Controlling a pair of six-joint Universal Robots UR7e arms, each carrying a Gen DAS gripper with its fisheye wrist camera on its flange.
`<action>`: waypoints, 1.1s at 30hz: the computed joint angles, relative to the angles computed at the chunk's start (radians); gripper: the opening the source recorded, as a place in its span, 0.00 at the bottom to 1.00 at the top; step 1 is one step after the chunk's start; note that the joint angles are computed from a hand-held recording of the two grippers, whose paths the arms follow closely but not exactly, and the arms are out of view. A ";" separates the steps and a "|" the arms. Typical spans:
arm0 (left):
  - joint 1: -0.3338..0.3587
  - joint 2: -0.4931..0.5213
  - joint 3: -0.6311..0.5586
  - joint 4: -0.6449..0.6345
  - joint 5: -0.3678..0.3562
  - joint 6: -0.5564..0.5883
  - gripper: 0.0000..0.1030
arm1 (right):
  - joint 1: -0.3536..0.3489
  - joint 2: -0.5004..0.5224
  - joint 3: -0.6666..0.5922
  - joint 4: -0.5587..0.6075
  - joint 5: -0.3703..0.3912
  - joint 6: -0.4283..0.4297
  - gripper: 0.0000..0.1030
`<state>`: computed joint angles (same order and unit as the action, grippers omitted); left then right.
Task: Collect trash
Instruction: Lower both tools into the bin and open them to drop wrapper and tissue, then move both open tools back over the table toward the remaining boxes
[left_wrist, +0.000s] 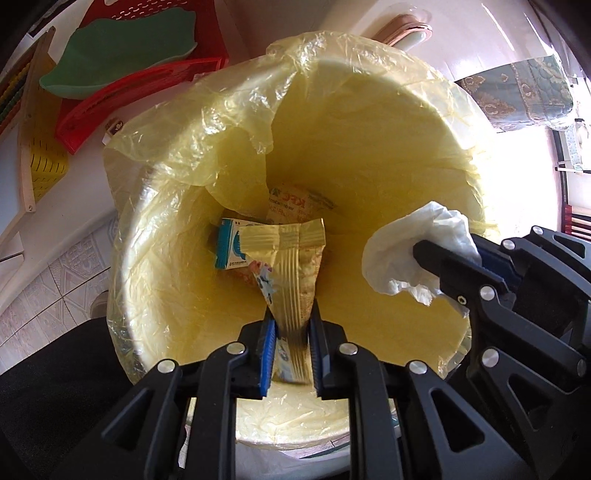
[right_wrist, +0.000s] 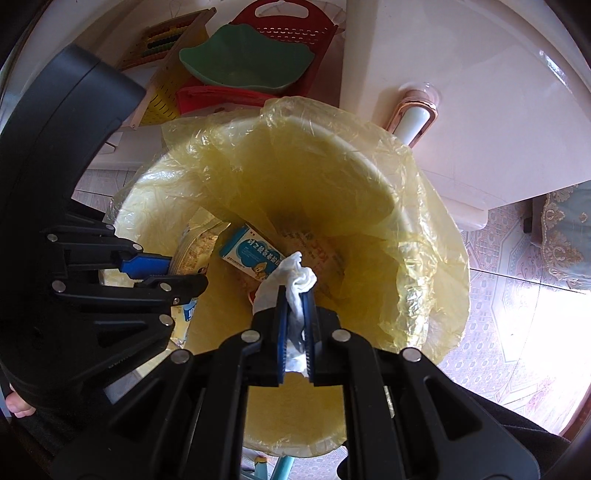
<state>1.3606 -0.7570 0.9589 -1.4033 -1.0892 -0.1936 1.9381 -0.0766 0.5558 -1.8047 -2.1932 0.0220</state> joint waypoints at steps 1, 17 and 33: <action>-0.002 -0.004 0.008 -0.008 0.003 0.007 0.27 | -0.001 0.001 -0.002 0.002 0.000 0.000 0.09; -0.014 -0.016 0.032 -0.015 0.115 -0.015 0.62 | -0.002 0.016 -0.024 0.021 -0.047 0.024 0.27; -0.041 -0.052 0.023 0.101 0.078 -0.045 0.74 | 0.012 -0.066 0.073 -0.051 -0.031 -0.002 0.63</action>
